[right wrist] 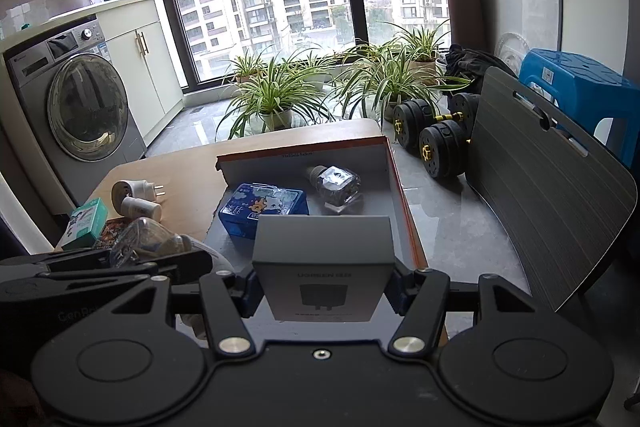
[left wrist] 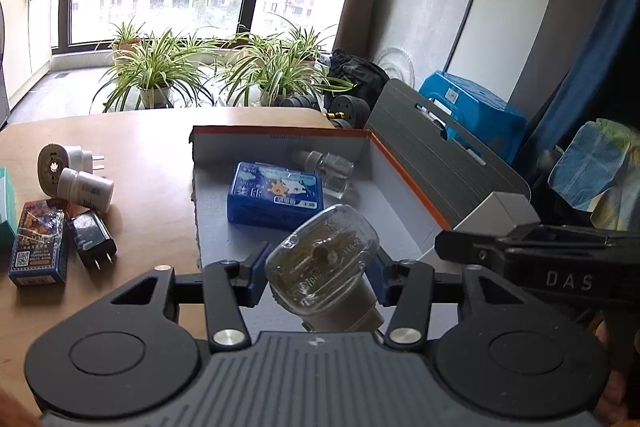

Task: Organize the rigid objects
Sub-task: 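Lift the plug adapter with the left tool while the right tool holds the charger box over the tray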

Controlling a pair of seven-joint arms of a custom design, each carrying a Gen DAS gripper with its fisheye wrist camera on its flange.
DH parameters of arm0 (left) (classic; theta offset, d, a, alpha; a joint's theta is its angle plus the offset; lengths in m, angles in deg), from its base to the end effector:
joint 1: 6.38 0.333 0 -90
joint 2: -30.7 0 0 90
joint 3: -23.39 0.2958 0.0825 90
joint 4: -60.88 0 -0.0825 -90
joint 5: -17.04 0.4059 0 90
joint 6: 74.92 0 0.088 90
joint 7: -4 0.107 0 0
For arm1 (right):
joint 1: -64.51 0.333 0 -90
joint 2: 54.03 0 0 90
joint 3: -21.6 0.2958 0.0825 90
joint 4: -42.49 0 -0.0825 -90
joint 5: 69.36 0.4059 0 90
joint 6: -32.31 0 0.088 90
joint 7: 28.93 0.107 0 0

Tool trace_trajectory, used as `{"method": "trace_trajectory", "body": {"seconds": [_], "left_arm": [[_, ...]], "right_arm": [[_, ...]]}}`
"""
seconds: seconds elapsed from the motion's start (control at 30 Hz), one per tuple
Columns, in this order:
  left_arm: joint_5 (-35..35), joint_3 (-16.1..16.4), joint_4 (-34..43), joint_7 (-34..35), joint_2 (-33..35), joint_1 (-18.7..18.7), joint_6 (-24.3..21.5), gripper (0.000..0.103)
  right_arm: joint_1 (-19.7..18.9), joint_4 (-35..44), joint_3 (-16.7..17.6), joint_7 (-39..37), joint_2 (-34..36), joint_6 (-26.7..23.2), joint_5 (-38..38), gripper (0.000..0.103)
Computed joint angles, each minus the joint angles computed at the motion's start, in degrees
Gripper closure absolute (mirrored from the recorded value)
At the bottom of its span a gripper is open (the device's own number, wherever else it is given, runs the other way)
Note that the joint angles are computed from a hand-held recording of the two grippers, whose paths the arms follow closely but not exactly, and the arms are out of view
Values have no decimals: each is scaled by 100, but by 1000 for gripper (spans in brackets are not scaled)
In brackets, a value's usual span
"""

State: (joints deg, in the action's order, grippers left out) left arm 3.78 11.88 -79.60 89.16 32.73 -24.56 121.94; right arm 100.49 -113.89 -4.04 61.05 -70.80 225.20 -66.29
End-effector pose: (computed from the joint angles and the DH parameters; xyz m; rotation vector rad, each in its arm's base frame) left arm 0.4834 -0.2449 0.3613 -1.6097 1.9178 -1.1594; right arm 0.4525 0.0787 0.3771 -1.6903 1.5620 -0.5805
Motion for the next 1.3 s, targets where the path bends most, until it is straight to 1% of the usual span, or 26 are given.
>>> {"method": "trace_trajectory", "body": {"seconds": [0.1, 0.2, 0.27, 0.33, 0.4, 0.47, 0.57, 0.67, 1.0, 1.07, 1.13, 1.3], "left_arm": [[-33, -9, 33, 0, -4, -6, 67, 52], [-331, -8, 79, 249, -11, -77, 83, 52], [-309, -22, 80, 211, -15, -58, 112, 52], [-547, -21, 97, 427, -13, -103, 130, 52], [-447, -36, 88, 319, -17, -60, 126, 52], [-553, -34, 87, 407, -17, -74, 131, 52], [-495, -48, 69, 332, -25, -45, 122, 52], [-704, -50, 67, 512, -29, -83, 128, 52], [-645, -61, 51, 414, -31, -50, 94, 52], [-743, -60, 49, 496, -28, -77, 117, 52], [-608, -67, 35, 368, -33, -43, 113, 52], [-537, -66, 21, 302, -37, -25, 107, 52]], "right_arm": [[5, -1, -13, -1, -7, -6, -8, 32], [7, -4, -17, -9, -11, -7, -11, 32], [23, -1, -36, -19, -14, -16, -15, 32], [15, 1, -22, -31, -9, -19, -2, 32], [-7, -2, 5, -46, -12, -26, 17, 32], [17, -5, -17, -50, -17, -23, 24, 32], [24, -2, -24, -65, -16, -28, 28, 32], [16, 0, -8, -86, -10, -35, 46, 32], [-47, 1, 82, -177, -1, -72, 139, 32], [-13, 8, 57, -181, 2, -72, 156, 32], [-31, 9, 81, -198, 4, -77, 177, 32], [-32, 3, 93, -237, 7, -88, 215, 32]]}}
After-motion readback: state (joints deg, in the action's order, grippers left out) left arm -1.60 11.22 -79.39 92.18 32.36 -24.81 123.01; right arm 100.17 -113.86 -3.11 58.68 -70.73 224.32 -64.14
